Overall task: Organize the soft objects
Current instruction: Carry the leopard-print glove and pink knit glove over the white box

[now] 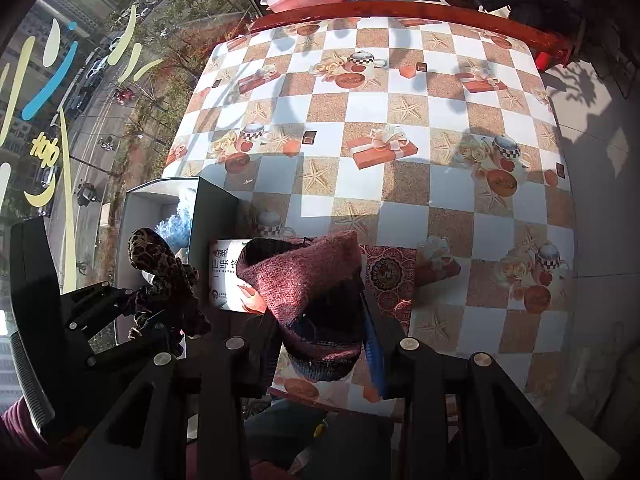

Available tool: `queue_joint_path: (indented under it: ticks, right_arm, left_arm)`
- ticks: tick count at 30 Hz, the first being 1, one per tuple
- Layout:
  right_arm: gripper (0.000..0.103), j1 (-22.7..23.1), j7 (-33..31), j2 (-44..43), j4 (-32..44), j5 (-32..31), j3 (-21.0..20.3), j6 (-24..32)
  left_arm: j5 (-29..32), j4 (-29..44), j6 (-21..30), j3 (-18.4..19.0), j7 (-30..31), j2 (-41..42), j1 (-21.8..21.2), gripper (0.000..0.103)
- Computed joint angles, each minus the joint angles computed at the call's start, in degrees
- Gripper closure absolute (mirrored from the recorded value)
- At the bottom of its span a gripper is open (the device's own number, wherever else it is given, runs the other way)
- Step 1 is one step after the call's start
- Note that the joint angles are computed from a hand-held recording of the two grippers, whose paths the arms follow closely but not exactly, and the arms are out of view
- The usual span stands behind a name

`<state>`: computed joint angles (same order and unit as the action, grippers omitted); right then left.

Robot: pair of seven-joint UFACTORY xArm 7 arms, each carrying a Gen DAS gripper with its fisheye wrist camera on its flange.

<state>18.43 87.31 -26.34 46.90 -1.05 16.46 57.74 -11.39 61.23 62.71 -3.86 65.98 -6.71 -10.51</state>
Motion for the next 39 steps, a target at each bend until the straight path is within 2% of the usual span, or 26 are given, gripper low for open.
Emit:
queue_joint_path:
  ticks: [6, 14, 28, 39]
  right_arm:
    - [0.065, 1.7, -1.9, 8.3, 5.7, 0.2, 0.3, -2.0]
    - [0.065, 3.9, -6.6, 16.9, 13.8, -1.5, -1.1, -1.2]
    - [0.065, 6.2, -14.2, 27.0, 24.8, -2.6, -3.5, 0.7]
    - [0.065, 7.4, -19.2, 35.3, 34.4, -4.0, -5.3, 1.4]
  left_arm:
    - [-0.2, 1.8, -0.5, 1.2, -1.2, 1.8, 1.8, 0.078]
    - [-0.2, 5.0, -0.4, 2.1, -3.3, 4.9, 4.6, 0.078]
    - [0.4, 10.9, -0.4, 2.7, -8.2, 10.7, 8.3, 0.078]
    - [3.6, 15.2, -2.2, 3.2, -13.2, 16.0, 11.0, 0.078]
